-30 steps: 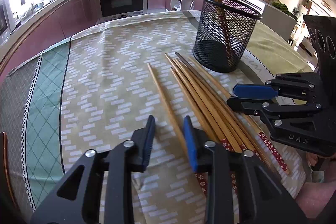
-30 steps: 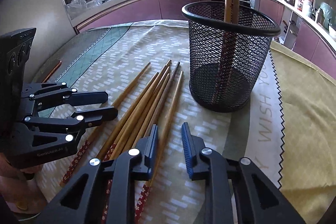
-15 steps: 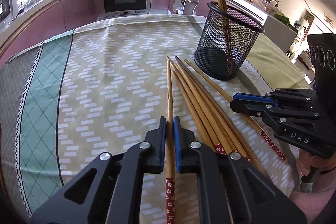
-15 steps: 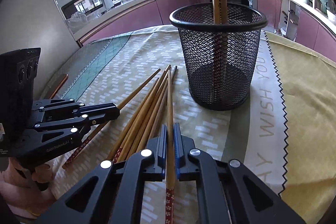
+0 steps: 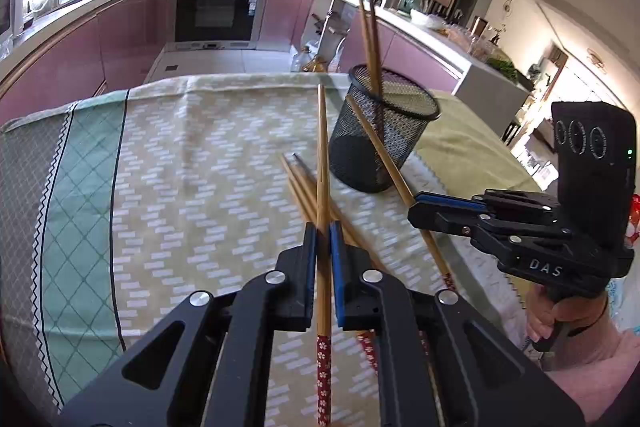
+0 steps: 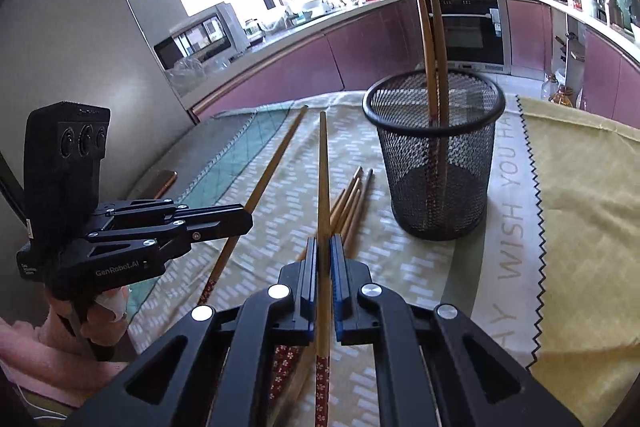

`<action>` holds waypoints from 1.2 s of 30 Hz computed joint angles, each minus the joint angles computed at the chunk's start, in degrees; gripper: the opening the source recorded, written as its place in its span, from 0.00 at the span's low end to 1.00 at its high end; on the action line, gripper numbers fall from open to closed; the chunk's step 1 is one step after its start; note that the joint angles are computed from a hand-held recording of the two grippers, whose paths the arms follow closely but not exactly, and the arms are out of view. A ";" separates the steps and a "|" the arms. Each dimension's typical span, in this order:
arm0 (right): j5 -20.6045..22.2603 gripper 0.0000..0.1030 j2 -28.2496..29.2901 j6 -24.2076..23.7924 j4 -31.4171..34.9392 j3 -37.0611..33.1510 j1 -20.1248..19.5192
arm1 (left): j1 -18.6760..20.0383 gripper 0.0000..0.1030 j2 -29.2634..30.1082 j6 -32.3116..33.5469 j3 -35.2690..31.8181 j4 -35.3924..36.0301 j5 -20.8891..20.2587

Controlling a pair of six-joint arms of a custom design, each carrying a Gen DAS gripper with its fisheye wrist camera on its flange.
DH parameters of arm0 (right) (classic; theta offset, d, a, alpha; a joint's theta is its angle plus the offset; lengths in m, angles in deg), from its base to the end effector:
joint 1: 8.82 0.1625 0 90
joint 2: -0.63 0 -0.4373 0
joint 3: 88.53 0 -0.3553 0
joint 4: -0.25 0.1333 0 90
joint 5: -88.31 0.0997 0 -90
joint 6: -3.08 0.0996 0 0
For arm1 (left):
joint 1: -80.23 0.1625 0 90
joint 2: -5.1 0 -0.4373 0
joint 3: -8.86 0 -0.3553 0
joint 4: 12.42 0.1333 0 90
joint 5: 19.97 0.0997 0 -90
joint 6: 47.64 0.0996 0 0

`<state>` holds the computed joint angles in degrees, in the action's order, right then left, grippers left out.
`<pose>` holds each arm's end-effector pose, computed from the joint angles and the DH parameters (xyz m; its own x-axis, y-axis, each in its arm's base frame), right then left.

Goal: Organize utensils
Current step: 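Raise the left gripper's chopstick upright above the holder while the right gripper raises its chopstick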

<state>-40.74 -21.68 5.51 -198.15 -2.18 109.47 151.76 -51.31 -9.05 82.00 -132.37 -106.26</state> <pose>0.3870 -0.5701 0.0235 -0.9062 0.0465 0.4204 -0.3007 0.6282 -0.7176 -0.0898 -0.7101 0.3505 -0.5511 0.8121 -0.1919 0.8344 0.5333 -0.1395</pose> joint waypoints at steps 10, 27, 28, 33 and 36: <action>-0.83 0.05 -1.46 -3.93 -8.43 1.94 1.34 | -0.28 0.08 -0.65 -0.03 -4.23 4.57 -8.28; -3.56 0.05 -3.17 -11.33 -14.17 0.23 2.81 | -2.27 0.07 0.58 -0.98 -6.83 2.02 -12.42; -3.74 0.05 -3.33 -12.03 -14.53 0.06 2.92 | -2.48 0.07 0.74 -0.99 -7.09 1.50 -12.62; -4.82 0.05 -4.44 -16.00 -15.30 -2.21 3.32 | -3.70 0.07 2.96 -2.28 -10.88 0.64 -14.11; -4.12 0.05 -5.25 -17.32 -16.04 -3.04 3.03 | -4.65 0.07 4.03 -3.18 -12.75 -0.04 -15.06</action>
<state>-44.86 -26.93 -11.81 -214.19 -5.22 112.50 147.11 -47.27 -12.23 69.24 -132.41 -121.33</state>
